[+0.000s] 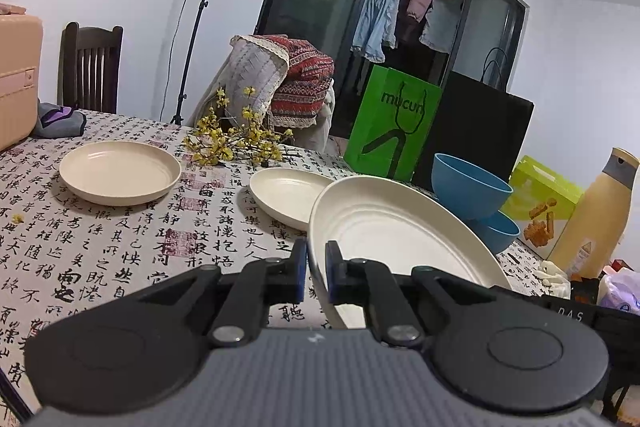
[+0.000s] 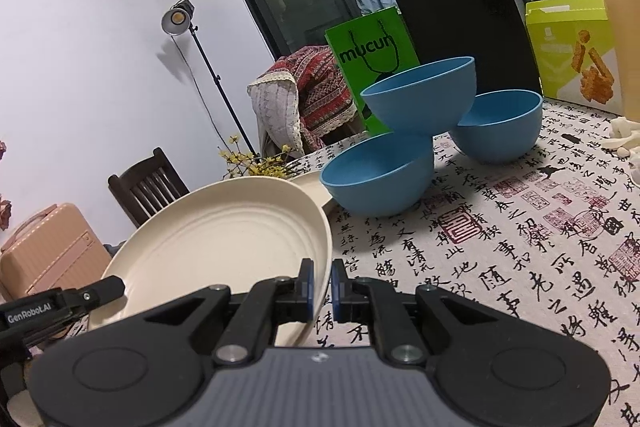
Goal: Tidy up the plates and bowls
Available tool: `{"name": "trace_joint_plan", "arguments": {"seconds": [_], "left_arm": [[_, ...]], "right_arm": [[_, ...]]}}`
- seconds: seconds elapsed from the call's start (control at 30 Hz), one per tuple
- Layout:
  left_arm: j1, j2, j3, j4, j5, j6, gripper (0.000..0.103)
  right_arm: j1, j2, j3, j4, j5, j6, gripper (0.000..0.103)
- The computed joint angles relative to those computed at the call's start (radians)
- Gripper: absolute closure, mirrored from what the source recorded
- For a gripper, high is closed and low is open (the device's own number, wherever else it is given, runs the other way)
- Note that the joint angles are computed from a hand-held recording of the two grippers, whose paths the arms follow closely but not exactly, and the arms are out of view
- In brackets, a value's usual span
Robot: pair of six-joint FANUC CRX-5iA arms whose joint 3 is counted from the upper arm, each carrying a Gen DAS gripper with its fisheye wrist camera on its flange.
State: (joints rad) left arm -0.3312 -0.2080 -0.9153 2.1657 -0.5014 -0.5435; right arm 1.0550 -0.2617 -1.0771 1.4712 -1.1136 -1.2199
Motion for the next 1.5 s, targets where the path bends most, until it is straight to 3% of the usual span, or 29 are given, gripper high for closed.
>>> {"name": "trace_joint_plan", "arguments": {"seconds": [0.77, 1.5], "left_arm": [[-0.061, 0.016, -0.018, -0.018, 0.071, -0.003, 0.093], [-0.079, 0.046, -0.021, -0.052, 0.100, 0.017, 0.093]], "right_arm": [[0.067, -0.025, -0.040, -0.105, -0.016, -0.016, 0.095], [0.068, -0.031, -0.056, -0.151, 0.017, -0.011, 0.095]]}}
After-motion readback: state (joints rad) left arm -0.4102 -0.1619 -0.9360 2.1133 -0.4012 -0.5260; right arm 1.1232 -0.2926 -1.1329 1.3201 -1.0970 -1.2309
